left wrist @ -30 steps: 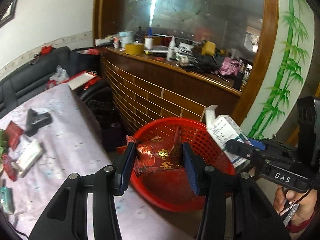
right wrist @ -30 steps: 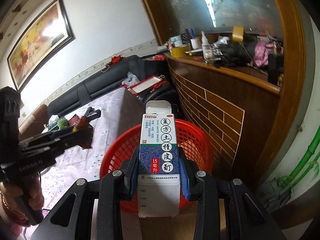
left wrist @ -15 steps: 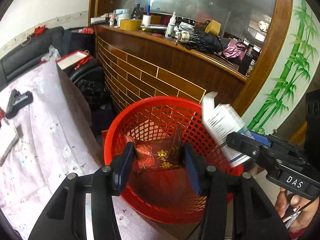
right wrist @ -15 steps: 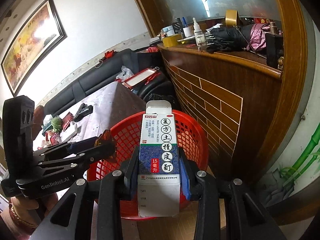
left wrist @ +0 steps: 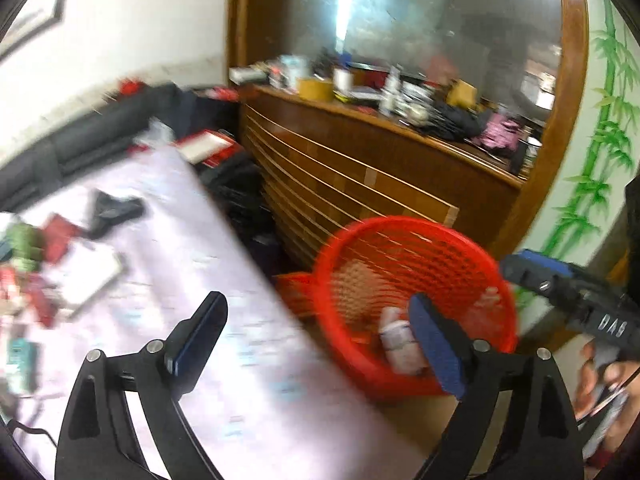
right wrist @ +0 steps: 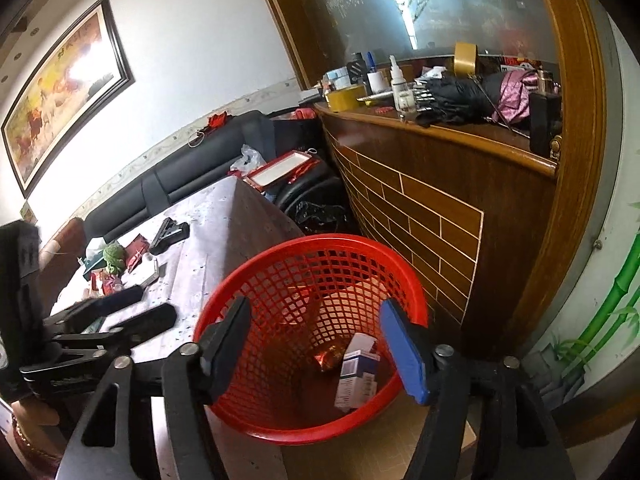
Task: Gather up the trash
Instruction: 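Open both tools to drop the bag and box into the basket, then move both open tools back over the table items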
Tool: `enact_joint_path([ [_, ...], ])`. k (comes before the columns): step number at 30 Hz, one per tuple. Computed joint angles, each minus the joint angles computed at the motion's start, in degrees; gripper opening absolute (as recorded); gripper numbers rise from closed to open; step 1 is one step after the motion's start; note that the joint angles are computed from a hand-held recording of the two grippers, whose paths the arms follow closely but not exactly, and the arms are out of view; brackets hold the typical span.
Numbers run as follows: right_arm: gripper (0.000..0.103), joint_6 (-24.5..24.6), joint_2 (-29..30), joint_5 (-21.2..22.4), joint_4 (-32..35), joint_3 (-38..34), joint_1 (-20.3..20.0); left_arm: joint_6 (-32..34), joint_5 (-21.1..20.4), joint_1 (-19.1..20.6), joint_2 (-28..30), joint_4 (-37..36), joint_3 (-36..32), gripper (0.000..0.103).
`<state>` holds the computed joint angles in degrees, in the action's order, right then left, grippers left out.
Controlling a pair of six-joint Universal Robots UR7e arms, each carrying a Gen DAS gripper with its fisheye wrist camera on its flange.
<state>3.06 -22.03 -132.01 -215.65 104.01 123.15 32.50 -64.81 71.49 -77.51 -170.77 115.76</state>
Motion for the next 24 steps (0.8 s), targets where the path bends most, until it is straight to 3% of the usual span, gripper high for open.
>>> enact_joint_path([
  [6,0.091,-1.36,2.67,-0.39,0.02,-3.69,1.76,5.01,6.37,1.48,-2.99,-10.05,2.36,0.097],
  [8,0.103,-2.45,3.72,-0.24,0.44,-5.47,2.5,5.37,7.34,2.53,-4.19,-11.35,2.43,0.097],
  [24,0.103,-5.95,12.33,3.83,10.8,-19.98,6.28,5.09,10.83,14.66,-10.86,-18.2,-1.84,0.097],
])
